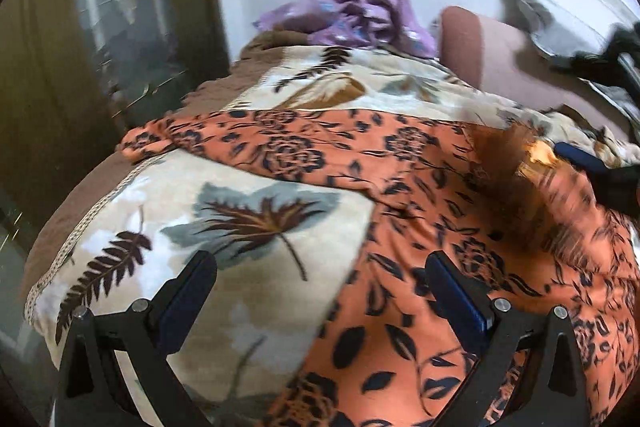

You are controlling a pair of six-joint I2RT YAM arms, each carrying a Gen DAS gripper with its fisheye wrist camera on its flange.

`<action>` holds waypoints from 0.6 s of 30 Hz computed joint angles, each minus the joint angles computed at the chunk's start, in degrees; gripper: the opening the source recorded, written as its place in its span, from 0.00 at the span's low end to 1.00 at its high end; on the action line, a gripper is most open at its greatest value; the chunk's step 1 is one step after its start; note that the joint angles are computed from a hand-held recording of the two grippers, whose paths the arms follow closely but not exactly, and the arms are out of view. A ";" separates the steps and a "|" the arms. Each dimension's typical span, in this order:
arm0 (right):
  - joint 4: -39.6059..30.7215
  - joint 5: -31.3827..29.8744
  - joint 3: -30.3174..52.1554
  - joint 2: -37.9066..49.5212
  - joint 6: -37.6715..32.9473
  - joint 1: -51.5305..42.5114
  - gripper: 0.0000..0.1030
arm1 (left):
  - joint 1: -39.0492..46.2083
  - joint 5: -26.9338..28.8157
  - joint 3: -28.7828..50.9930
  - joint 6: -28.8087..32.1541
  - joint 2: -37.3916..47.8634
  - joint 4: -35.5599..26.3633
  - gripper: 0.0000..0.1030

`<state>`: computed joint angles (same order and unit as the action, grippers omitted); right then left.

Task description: Fold small clothes

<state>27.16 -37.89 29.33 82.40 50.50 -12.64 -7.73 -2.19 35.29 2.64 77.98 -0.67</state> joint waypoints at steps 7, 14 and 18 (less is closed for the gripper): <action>-20.96 0.58 -4.92 -15.25 -22.17 -11.02 0.76 | -2.39 -0.11 1.00 -1.14 2.02 -0.47 1.00; -26.39 2.20 -5.57 -4.15 -43.38 -32.05 0.69 | -10.32 -1.69 12.07 -5.09 14.05 -2.53 1.00; -15.19 2.14 -8.02 6.21 -45.47 -34.94 0.67 | -12.73 -5.51 25.20 -3.66 28.28 -10.08 1.00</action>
